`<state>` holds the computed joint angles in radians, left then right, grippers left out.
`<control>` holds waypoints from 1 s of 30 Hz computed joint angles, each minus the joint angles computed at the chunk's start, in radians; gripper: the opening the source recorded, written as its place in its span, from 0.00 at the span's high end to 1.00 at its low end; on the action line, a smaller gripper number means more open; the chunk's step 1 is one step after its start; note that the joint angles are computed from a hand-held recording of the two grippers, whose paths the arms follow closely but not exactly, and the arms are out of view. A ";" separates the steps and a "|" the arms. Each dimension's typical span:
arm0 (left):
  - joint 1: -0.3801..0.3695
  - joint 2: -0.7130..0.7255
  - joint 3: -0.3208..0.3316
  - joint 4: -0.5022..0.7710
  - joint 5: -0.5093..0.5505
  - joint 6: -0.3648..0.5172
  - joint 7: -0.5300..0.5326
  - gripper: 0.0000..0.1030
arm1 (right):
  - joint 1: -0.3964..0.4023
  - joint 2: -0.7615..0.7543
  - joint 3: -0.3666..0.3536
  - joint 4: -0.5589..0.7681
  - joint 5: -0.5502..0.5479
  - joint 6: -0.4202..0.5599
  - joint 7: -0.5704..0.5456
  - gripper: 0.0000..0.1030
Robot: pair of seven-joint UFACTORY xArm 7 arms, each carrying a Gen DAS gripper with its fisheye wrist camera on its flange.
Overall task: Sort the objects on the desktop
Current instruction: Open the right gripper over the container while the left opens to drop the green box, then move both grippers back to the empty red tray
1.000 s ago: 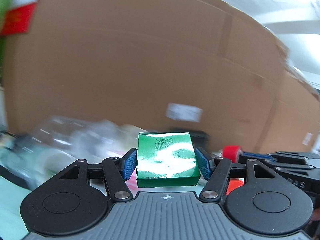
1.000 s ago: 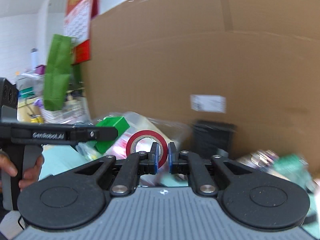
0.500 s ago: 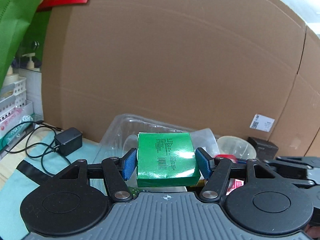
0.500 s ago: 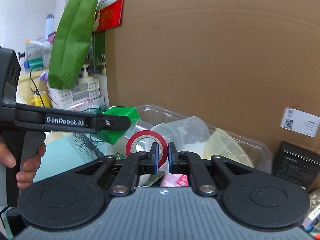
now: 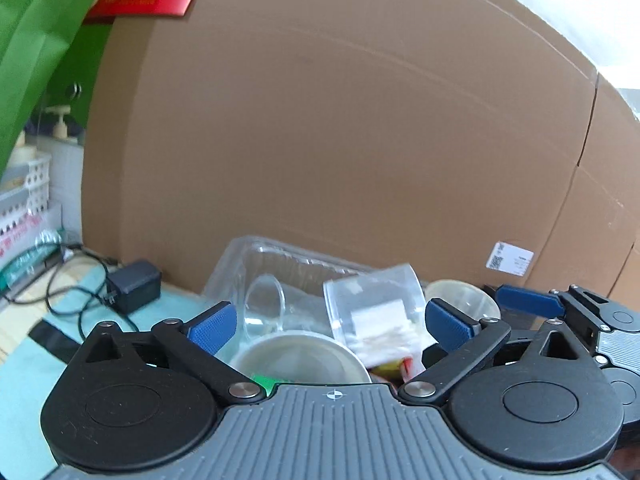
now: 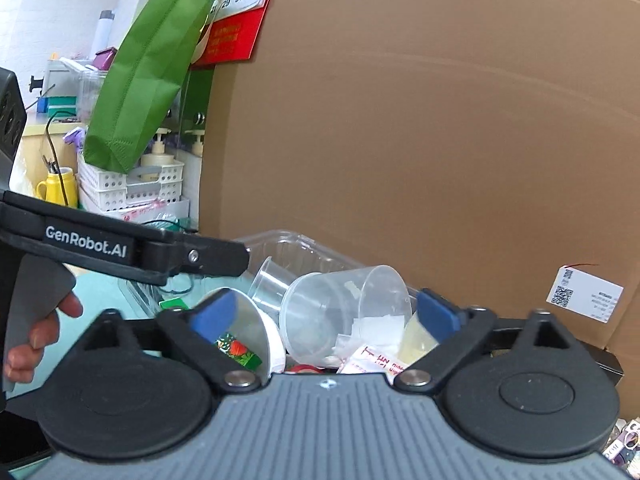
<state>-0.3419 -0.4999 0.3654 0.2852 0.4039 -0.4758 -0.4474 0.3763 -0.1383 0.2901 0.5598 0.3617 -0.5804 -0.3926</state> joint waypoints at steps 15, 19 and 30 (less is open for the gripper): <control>0.045 -0.073 -0.172 -0.024 -0.175 0.096 0.074 0.00 | -0.038 -0.100 0.015 -0.063 -0.030 0.064 0.098 0.00; 0.049 -0.109 -0.227 -0.043 -0.232 0.116 0.090 0.00 | -0.051 -0.149 0.008 -0.109 -0.063 0.070 0.148 0.00; 0.095 -0.178 -0.485 -0.058 -0.377 0.171 0.070 0.00 | -0.079 -0.345 -0.080 -0.283 -0.226 0.083 0.339 0.00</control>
